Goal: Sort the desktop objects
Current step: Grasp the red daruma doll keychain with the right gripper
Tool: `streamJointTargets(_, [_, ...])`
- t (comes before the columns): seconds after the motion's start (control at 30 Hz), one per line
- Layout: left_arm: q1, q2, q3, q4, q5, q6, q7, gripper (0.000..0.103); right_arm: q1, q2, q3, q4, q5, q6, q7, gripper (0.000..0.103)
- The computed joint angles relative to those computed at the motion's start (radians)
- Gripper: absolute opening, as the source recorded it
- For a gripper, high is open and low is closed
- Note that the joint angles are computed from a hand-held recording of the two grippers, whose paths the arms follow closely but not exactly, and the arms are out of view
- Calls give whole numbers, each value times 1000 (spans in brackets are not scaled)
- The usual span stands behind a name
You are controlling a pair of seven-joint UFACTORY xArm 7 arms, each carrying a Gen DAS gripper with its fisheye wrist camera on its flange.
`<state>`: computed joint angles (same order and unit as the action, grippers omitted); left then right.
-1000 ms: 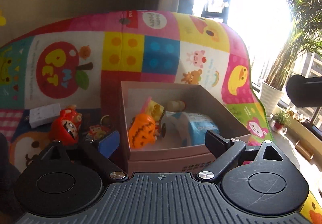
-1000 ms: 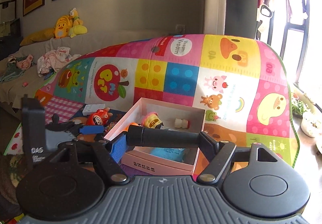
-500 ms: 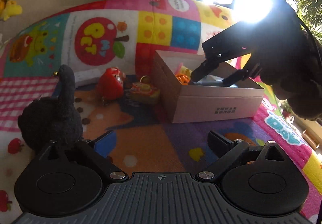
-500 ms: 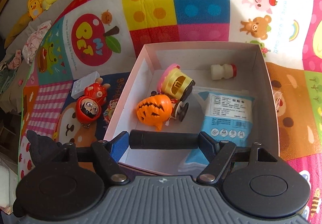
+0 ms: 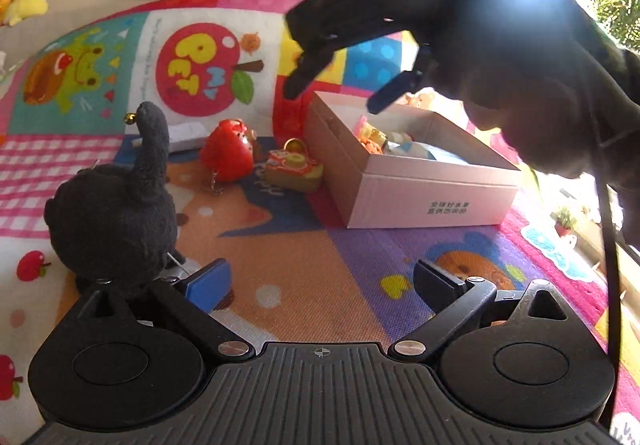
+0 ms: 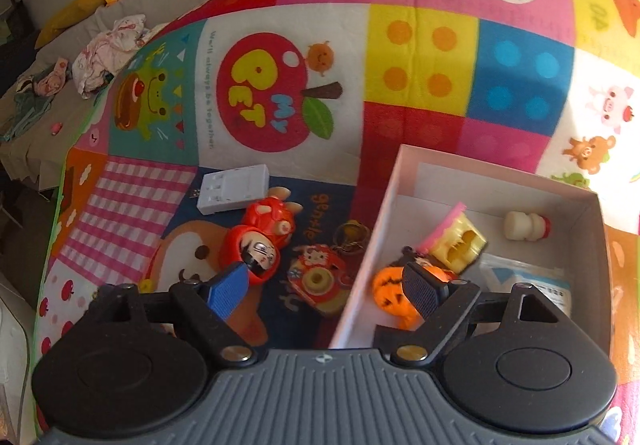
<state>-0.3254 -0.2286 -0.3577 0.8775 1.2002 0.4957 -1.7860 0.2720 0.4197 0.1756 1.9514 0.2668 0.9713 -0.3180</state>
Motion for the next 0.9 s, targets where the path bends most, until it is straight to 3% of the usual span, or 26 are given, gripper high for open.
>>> streamJointTargets(0.13, [11,-18,-3,-24,28,-25,-68,101,80,181,-9,242,-63,91,97,85])
streamJointTargets(0.23, [25,-31,4,-40,63,-62,-129,101,142,270,-38,337,-139,97,152,81])
streamJointTargets(0.33, [44,-41,14,-56,69,-107,-177,101,174,375,-48,496,-179,210,162,76])
streamJointTargets(0.4, [53,-45,12,-61,68,-122,-187,101,175,353,-45,464,-185,207,132,64])
streamJointTargets(0.43, [57,-46,7,-60,71,-122,-187,101,164,336,-33,446,-171,218,113,49])
streamJointTargets(0.57, [61,-44,-6,-56,86,-116,-181,101,111,153,-10,176,-133,99,16,50])
streamJointTargets(0.7, [60,-44,-2,-59,80,-126,-183,101,28,38,21,62,-26,154,-60,45])
streamJointTargets(0.9, [47,-45,-24,-50,33,-64,-130,101,-84,-243,11,-271,196,129,-259,44])
